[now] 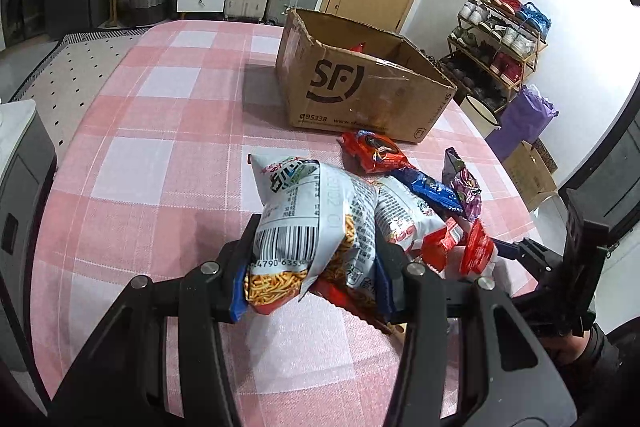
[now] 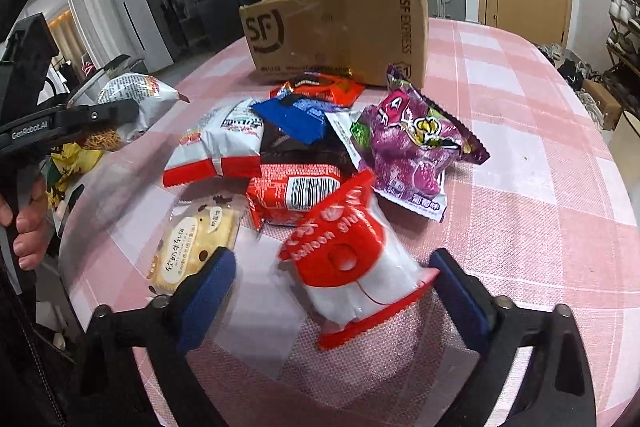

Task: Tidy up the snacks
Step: 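Close the right tool on the red-and-white balloon glue pack while the left tool holds the noodle bag, then lift both held packets and carry them over the cardboard box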

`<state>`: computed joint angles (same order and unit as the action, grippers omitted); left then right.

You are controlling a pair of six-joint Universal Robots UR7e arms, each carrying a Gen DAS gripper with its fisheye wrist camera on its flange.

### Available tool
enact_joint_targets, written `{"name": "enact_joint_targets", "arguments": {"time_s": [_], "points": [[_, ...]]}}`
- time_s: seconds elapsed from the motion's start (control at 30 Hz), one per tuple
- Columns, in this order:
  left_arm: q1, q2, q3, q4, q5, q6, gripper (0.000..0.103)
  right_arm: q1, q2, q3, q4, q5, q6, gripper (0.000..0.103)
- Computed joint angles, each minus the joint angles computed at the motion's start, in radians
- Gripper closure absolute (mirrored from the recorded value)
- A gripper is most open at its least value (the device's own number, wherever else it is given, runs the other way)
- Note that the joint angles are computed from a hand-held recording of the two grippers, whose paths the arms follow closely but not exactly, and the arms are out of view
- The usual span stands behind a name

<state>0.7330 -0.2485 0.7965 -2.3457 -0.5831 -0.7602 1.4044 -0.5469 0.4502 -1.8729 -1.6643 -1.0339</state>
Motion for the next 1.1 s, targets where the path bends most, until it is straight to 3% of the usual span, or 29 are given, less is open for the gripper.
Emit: {"name": "enact_joint_targets", "arguments": {"time_s": [0.17, 0.3, 0.7, 1.1], "points": [[-0.008, -0.025, 0.047, -0.020, 0.007, -0.021, 0.058, 0.002, -0.020, 0.047, -0.050, -0.013, 0.000, 0.027], [-0.015, -0.040, 0.080, -0.042, 0.014, -0.025, 0.058, 0.000, -0.029, 0.065, -0.073, -0.015, -0.004, 0.043], [-0.046, -0.076, 0.157, -0.104, 0.031, -0.016, 0.058, -0.013, -0.079, 0.095, -0.060, 0.061, 0.042, 0.046], [-0.065, -0.050, 0.103, -0.083, 0.029, 0.027, 0.058, -0.005, -0.133, 0.124, -0.047, 0.156, 0.041, 0.046]]}}
